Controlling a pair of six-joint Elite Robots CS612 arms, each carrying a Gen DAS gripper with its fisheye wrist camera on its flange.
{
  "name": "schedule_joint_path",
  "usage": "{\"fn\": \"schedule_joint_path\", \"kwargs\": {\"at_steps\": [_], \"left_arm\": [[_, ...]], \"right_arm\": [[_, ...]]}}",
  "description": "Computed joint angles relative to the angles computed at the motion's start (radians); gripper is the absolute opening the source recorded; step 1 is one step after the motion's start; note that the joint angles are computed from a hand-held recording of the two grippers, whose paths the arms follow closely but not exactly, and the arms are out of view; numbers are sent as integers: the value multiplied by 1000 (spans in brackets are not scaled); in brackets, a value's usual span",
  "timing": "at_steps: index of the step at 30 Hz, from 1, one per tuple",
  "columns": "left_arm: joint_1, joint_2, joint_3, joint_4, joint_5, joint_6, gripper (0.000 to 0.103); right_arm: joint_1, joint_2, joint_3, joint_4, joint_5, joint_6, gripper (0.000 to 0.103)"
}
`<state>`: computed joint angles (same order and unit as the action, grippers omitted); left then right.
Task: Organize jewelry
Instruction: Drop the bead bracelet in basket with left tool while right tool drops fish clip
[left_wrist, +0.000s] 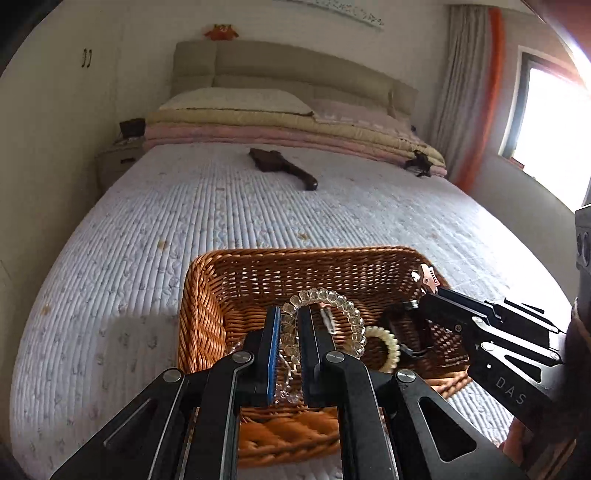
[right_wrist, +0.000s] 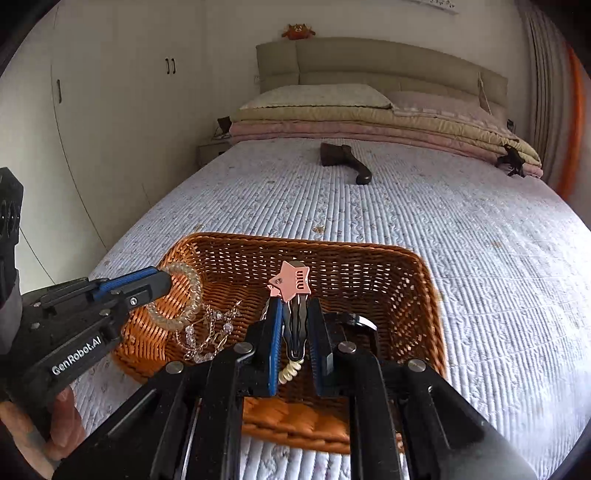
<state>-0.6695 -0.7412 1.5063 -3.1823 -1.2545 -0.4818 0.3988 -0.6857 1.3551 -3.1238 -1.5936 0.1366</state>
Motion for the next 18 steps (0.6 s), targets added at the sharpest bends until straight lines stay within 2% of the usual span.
{"fn": "schedule_joint_path", "kwargs": {"at_steps": [4,10,18], "left_arm": [[13,31,-28,-1,-36,-9,9],[13,53,-49,43,-39,6,9],[8,61,-64,72,-30,27,10]], "right_arm": [[-10,46,-85,77,36,29,16],[-17,90,-167,188,50,44,16],[-23,106,-187,230,70,63,16]]}}
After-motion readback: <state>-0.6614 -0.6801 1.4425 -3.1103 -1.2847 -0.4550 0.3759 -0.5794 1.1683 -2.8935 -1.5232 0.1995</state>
